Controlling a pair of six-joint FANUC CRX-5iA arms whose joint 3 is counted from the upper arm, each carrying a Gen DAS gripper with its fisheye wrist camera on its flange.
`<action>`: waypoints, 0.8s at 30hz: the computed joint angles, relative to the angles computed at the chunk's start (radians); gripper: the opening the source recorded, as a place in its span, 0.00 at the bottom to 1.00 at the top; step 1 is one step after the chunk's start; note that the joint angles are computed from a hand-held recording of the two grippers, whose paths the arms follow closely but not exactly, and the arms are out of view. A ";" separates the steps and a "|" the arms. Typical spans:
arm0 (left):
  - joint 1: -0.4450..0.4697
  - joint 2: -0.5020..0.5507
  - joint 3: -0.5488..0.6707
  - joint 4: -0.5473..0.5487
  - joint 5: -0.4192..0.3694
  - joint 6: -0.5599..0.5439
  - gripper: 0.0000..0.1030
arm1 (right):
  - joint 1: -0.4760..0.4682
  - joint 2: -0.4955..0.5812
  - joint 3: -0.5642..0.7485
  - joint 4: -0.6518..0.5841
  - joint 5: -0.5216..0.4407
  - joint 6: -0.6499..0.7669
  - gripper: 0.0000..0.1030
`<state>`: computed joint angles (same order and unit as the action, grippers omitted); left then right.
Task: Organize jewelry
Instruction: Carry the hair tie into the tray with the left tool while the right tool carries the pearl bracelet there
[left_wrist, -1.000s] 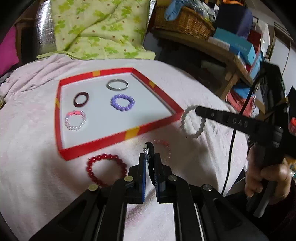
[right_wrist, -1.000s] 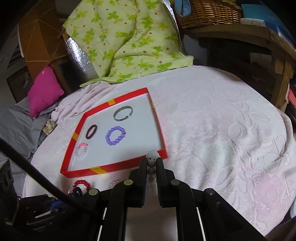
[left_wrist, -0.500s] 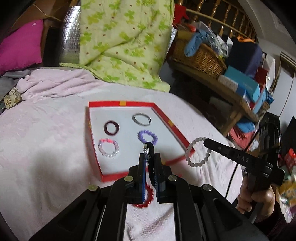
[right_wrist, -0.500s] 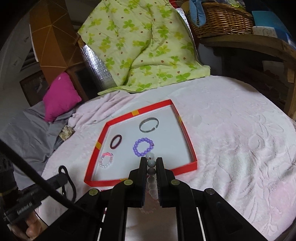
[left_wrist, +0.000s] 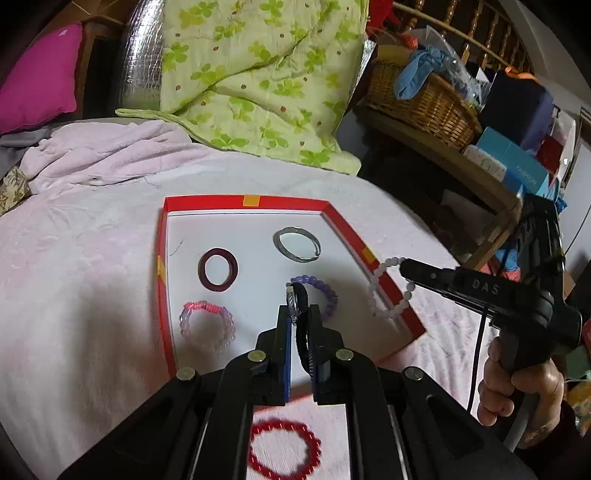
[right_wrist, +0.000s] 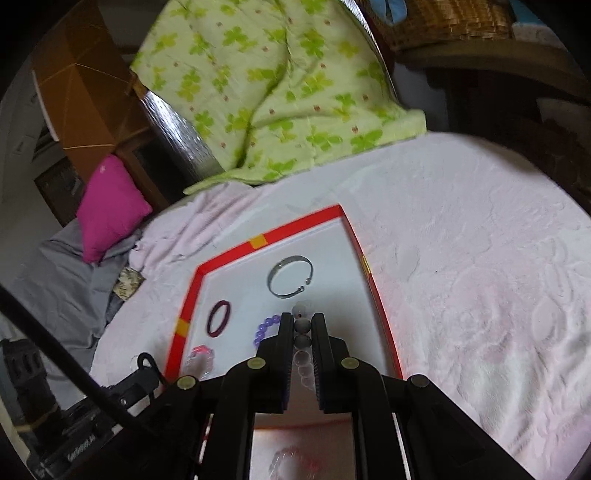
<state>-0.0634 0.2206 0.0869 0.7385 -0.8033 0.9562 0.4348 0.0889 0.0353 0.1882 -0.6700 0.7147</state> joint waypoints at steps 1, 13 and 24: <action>-0.005 0.018 0.026 -0.030 0.001 0.015 0.08 | -0.009 0.017 0.019 -0.023 -0.005 0.011 0.10; -0.029 0.099 0.158 -0.181 -0.117 0.147 0.08 | -0.067 0.122 0.120 -0.144 0.081 0.002 0.10; -0.041 0.050 0.140 -0.288 -0.071 0.177 0.42 | -0.046 0.127 0.131 -0.074 -0.021 -0.026 0.37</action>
<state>-0.1049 0.2710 0.2272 0.4506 -0.8745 1.1337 0.3888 0.2156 0.1666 0.1147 -0.6913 0.6885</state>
